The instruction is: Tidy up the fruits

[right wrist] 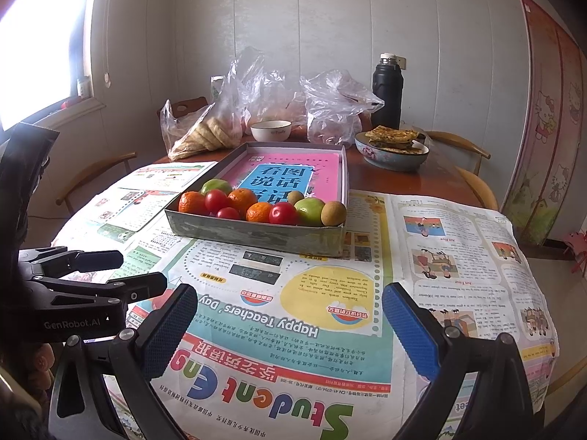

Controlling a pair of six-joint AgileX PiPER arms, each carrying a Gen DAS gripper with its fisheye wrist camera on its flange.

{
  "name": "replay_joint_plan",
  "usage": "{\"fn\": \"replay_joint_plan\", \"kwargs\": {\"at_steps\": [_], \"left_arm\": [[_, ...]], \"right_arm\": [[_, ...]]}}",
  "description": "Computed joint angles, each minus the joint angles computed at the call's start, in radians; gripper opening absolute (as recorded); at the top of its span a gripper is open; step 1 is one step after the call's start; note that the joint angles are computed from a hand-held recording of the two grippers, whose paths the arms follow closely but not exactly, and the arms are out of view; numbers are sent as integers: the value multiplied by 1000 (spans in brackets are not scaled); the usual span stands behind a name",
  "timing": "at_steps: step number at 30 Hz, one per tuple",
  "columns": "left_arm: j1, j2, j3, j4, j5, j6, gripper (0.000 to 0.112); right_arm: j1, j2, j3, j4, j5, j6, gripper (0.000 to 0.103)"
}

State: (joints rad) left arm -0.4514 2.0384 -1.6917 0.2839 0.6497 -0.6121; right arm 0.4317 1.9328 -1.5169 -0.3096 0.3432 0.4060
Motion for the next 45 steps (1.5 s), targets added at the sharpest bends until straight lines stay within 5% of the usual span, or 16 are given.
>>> {"fn": "replay_joint_plan", "kwargs": {"at_steps": [35,45], "left_arm": [[-1,-10,11,14,-12,-14,75],[22,14,-23,50,47,-63,75]], "right_arm": [[-4,11,-5,-19,13,24,102],[-21,21,-21,-70,28,78,102]]}}
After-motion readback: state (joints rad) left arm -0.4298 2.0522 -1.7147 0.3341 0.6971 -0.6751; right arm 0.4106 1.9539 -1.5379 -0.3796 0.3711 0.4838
